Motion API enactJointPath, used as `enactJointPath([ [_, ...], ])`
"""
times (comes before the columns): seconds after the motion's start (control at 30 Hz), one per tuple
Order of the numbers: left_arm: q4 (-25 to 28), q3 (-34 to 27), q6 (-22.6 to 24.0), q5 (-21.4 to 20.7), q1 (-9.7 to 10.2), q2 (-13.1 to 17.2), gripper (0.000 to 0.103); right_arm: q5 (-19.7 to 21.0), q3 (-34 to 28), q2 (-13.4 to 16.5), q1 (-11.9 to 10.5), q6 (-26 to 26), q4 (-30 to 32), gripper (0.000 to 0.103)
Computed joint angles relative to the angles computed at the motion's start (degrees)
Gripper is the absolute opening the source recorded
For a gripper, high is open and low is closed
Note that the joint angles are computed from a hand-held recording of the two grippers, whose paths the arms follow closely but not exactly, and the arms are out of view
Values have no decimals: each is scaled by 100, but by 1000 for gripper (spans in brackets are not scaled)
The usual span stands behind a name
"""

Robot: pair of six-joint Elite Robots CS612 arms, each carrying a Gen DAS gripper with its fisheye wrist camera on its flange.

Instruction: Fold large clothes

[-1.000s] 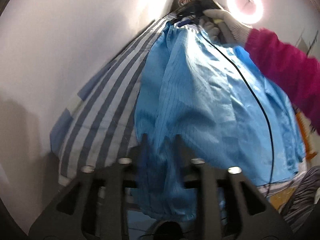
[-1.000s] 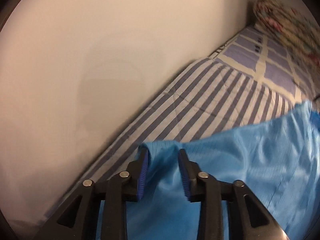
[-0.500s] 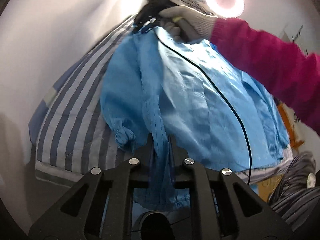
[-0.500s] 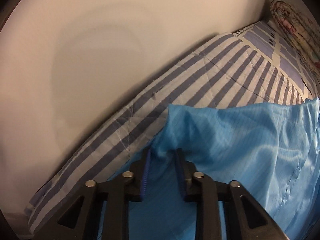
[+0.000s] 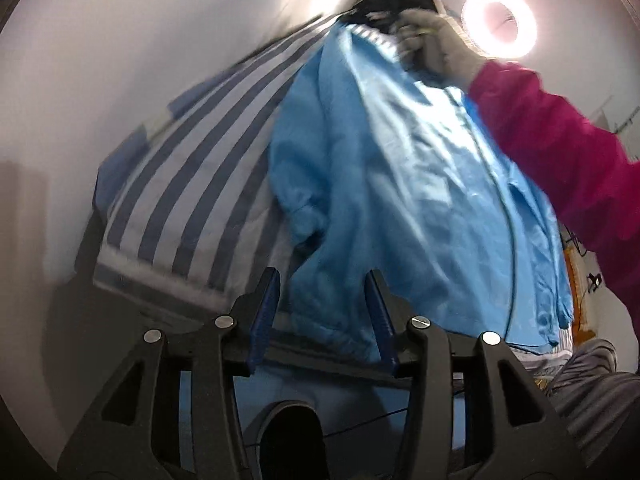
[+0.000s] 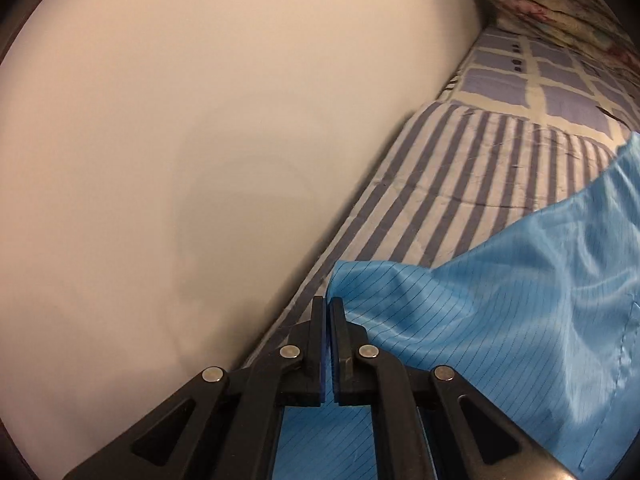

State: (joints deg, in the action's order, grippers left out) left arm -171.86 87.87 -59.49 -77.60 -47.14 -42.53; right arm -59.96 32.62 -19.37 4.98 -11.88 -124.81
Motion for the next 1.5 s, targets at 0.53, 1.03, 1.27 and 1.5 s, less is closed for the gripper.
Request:
enactJointPath([
  [0.53,350,137,223,864,-229,-214,11,-150,256,-159,-88,-350,-246,18],
  [1.03,434,-95,667,1154,-112,-158,49,-872,1586,-652,-772,600,-1412,32],
  [1.27,1024,-292,416,714,-57,61,49,-2327,1428,-491,-486,-325,-1528,28],
  [1.5,1036,-220,225,958,-61,-86,49,-817,2135,-989,-560,-381,-1796,28],
])
